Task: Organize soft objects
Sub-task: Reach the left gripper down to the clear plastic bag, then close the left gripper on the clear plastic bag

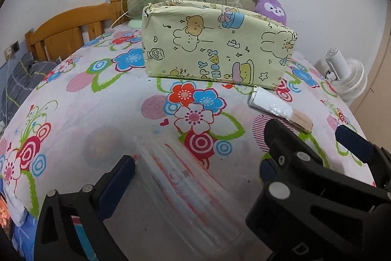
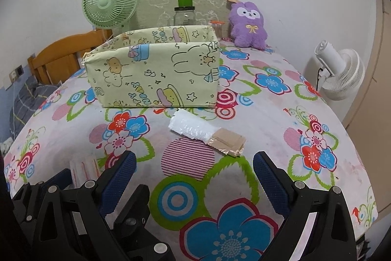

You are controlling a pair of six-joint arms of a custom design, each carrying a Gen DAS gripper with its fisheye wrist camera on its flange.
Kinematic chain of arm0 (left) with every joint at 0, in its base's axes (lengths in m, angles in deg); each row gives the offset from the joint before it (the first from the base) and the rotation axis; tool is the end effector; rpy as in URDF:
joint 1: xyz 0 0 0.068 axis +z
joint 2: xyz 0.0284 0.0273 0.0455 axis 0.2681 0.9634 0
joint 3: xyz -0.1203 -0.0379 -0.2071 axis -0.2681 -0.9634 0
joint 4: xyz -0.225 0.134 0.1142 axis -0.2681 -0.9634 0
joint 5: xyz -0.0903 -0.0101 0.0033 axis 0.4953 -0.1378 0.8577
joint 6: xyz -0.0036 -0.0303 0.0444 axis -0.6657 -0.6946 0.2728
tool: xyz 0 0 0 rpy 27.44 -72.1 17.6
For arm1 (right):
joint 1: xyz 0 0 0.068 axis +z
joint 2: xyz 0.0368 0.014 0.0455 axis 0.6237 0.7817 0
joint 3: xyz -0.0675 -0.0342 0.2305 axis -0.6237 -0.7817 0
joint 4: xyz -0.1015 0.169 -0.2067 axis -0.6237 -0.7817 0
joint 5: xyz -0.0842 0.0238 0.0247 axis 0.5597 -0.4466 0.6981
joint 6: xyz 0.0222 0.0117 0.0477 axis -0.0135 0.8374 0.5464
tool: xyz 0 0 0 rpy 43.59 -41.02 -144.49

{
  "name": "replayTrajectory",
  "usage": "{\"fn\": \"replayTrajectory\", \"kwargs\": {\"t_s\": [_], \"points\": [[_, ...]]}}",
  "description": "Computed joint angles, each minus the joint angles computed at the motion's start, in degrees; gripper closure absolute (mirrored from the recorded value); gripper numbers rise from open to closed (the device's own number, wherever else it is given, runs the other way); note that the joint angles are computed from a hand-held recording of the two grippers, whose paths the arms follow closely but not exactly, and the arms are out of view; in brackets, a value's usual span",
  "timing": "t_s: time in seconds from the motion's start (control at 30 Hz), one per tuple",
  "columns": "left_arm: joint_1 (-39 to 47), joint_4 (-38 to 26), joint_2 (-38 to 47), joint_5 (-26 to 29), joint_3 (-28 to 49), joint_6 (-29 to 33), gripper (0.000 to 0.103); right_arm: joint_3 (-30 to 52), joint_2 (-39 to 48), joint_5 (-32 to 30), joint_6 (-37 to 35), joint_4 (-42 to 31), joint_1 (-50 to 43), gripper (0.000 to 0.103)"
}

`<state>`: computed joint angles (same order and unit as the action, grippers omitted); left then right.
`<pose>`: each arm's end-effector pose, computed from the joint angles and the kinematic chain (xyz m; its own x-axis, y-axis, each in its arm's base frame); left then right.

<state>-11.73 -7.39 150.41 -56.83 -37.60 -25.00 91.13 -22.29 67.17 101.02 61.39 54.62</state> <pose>0.2838 -0.1472 0.1183 -0.6923 0.2291 -0.6843 0.3942 0.9144 -0.0926 0.2287 0.0489 0.1454 -0.6383 0.2676 -0.7218 0.3871 0.9220 -0.0006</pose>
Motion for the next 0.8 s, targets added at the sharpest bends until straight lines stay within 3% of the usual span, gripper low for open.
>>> {"fn": "replayTrajectory", "kwargs": {"t_s": [0.17, 0.3, 0.43, 0.63, 0.8], "points": [[-1.1, 0.1, 0.0, -4.1, -0.1, -0.2, 0.019, -0.1, 0.1, -0.2, -0.2, 0.2, -0.3, 0.005], [-0.8, 0.6, -0.6, -5.6, -0.7, -0.7, 0.045, -0.2, 0.0, -0.5, -0.3, 0.6, 0.1, 0.005], [-0.2, 1.0, -0.7, -5.7, -0.8, -1.5, 0.061, 0.2, 0.3, -0.2, -0.2, 0.6, 0.9, 0.005], [0.4, 0.4, -0.4, -3.8, 0.0, -1.5, 0.075, 0.5, 0.1, -0.7, -0.3, 0.6, 0.7, 0.005], [0.5, 0.3, 0.4, -2.1, 1.1, -0.8, 0.077, 0.8, 0.2, -2.0, -0.7, 1.0, -0.6, 0.005]]}}
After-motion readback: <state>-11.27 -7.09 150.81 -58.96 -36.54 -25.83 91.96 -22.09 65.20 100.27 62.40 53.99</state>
